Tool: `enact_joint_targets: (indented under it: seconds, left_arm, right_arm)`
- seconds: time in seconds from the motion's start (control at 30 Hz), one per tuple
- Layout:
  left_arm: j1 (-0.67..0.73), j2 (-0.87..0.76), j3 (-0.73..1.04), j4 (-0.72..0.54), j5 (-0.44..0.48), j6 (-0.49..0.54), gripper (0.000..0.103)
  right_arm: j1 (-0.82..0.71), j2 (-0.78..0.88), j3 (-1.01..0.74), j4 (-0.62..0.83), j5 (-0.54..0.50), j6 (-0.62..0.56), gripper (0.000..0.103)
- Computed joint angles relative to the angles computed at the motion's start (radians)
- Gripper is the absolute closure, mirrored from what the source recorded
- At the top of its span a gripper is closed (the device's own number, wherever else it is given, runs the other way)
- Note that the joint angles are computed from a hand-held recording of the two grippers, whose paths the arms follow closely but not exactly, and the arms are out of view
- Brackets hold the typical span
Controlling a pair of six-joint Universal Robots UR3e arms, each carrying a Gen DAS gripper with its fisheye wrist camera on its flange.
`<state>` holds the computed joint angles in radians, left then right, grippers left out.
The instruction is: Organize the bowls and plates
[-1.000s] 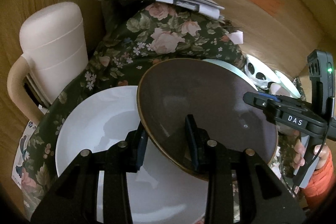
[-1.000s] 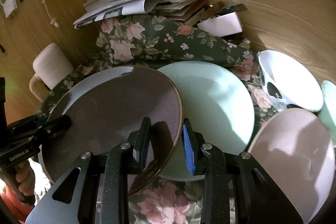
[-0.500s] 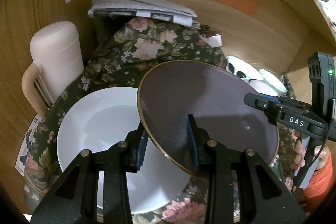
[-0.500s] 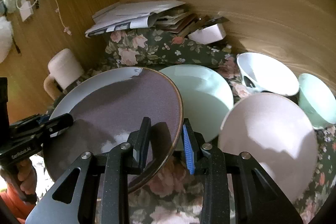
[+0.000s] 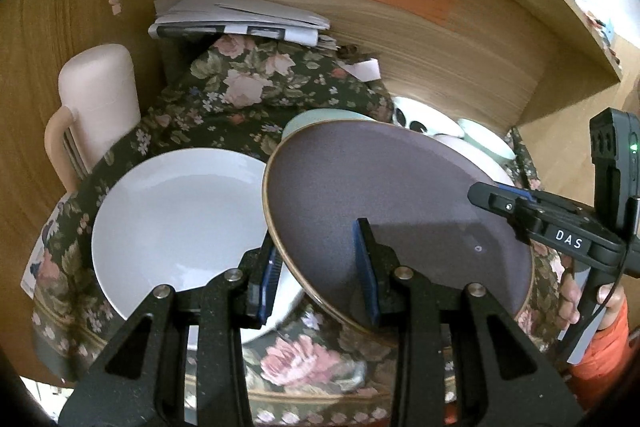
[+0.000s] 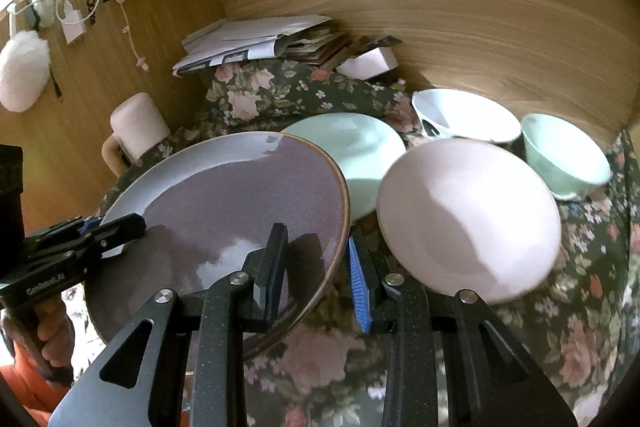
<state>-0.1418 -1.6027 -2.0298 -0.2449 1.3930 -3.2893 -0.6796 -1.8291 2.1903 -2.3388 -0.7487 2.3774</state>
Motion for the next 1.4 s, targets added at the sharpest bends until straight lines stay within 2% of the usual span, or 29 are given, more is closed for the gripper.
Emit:
enact_joint_targets:
  seconds: [0.37, 0.67, 1.07, 1.4]
  left_arm:
    - [-0.06, 0.017, -0.044, 0.009, 0.012, -0.036, 0.069]
    - [-0.09, -0.007, -0.053, 0.002, 0.019, -0.042, 0.069]
    - [-0.14, -0.128, 0.007, 0.016, 0.011, -0.035, 0.069]
    - [-0.163, -0.211, 0.058, 0.023, 0.01, -0.039, 0.069]
  right_arm:
    - [-0.15, -0.184, 0.088, 0.247, 0.038, -0.17, 0.076]
    - [-0.241, -0.249, 0.134, 0.4, 0.035, -0.28, 0.076]
    - [-0.314, -0.236, 0.186, 0.382, -0.012, -0.284, 0.076]
    - [-0.305, -0.171, 0.206, 0.272, -0.053, -0.237, 0.076]
